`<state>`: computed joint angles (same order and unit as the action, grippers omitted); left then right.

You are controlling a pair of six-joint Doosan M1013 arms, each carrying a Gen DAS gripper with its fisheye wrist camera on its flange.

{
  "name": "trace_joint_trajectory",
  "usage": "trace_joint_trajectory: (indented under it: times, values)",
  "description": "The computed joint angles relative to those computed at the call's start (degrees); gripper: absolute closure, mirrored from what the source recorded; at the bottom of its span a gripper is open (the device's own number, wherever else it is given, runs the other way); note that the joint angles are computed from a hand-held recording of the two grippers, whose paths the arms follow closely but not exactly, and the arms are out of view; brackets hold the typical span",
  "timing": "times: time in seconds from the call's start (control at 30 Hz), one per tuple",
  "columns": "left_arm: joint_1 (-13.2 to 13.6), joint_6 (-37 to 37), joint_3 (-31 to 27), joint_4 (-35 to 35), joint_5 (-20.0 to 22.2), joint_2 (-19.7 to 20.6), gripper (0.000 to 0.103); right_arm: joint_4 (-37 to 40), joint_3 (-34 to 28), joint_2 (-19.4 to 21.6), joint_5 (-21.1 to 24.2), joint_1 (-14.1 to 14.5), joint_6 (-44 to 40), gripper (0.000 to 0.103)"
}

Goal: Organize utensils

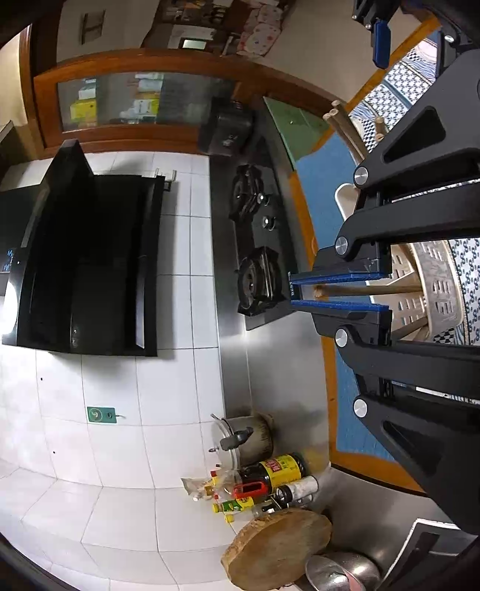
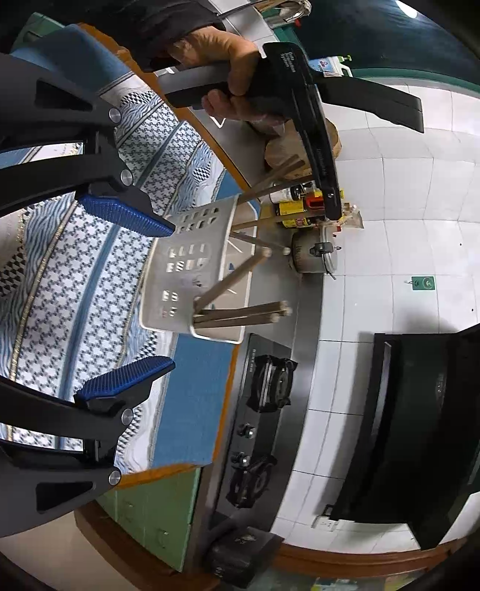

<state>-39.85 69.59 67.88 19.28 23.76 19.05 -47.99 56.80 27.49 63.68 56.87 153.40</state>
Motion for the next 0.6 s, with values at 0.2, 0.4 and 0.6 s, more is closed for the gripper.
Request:
trace_joint_trajectory:
  times: [0.2, 0.4, 0.6]
  values:
    - [-0.3, -2.4, 1.7, 2.6, -0.1, -1.5, 0.075, -0.1, 2.5, -0.9, -0.3, 0.7, 4.4, 0.021]
    - [-0.6, -7.0, 6.7, 6.7, -1.7, -5.3, 0.049, -1.6, 4.8, -1.9, 0.3, 2.2, 9.6, 0.015]
    - [-1.4, -15.0, 14.5, 12.2, -3.0, -10.7, 0.026, -2.0, 6.4, -2.4, 0.8, 4.0, 13.3, 0.013]
